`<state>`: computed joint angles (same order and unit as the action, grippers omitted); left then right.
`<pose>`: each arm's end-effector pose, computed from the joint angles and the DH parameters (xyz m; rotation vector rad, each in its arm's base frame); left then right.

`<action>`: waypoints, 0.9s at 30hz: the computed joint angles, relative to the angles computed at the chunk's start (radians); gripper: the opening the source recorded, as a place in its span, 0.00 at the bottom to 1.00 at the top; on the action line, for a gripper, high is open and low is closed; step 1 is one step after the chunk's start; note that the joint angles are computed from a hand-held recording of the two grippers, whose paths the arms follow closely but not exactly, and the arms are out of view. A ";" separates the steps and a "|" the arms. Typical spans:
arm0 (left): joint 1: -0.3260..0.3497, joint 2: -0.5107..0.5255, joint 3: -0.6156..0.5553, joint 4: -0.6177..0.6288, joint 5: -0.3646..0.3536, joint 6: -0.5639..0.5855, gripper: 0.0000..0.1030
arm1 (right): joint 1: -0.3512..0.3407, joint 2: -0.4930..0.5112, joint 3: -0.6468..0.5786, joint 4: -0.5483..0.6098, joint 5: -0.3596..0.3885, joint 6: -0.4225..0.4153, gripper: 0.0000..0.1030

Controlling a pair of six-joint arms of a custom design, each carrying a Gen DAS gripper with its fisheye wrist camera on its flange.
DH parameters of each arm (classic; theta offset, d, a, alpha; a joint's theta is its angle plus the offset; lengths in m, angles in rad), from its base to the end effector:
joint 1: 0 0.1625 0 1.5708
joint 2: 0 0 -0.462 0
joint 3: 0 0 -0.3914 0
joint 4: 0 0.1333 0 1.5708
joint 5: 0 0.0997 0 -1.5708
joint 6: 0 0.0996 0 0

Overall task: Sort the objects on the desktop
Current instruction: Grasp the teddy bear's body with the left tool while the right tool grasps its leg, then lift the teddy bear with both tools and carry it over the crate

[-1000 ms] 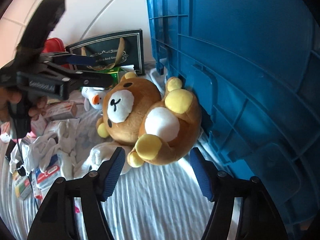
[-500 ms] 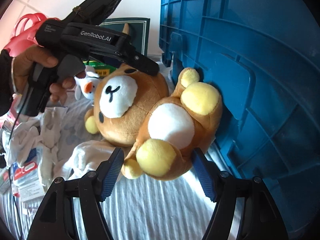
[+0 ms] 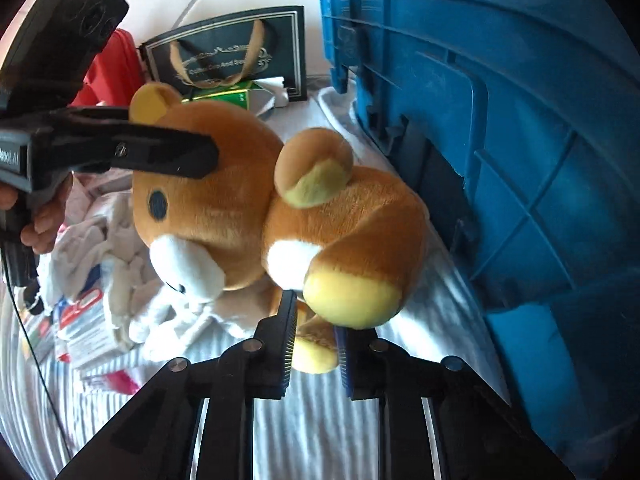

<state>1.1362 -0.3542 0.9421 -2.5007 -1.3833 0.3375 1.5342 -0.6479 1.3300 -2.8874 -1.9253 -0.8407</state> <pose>-0.2352 -0.8674 0.0469 1.0583 2.7301 -0.5183 0.0691 -0.8109 0.1784 0.8446 -2.3628 0.5540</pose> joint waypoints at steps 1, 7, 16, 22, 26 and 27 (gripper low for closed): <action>-0.003 -0.015 0.032 -0.020 0.004 0.002 0.77 | 0.000 -0.010 0.021 -0.020 0.006 -0.013 0.18; -0.011 -0.057 0.140 -0.104 0.012 0.007 0.77 | 0.010 -0.076 0.127 -0.086 -0.021 -0.047 0.49; -0.015 -0.080 0.227 -0.184 0.025 -0.020 0.77 | 0.012 -0.104 0.137 -0.097 0.055 -0.026 0.52; -0.027 -0.098 0.278 -0.214 0.062 -0.027 0.77 | 0.014 -0.034 0.026 0.026 0.063 0.003 0.20; -0.035 -0.116 0.314 -0.224 0.103 -0.046 0.77 | 0.011 -0.026 -0.012 0.110 0.031 0.039 0.19; -0.037 -0.120 0.326 -0.230 0.115 -0.054 0.77 | 0.008 -0.034 -0.011 0.125 0.042 0.071 0.19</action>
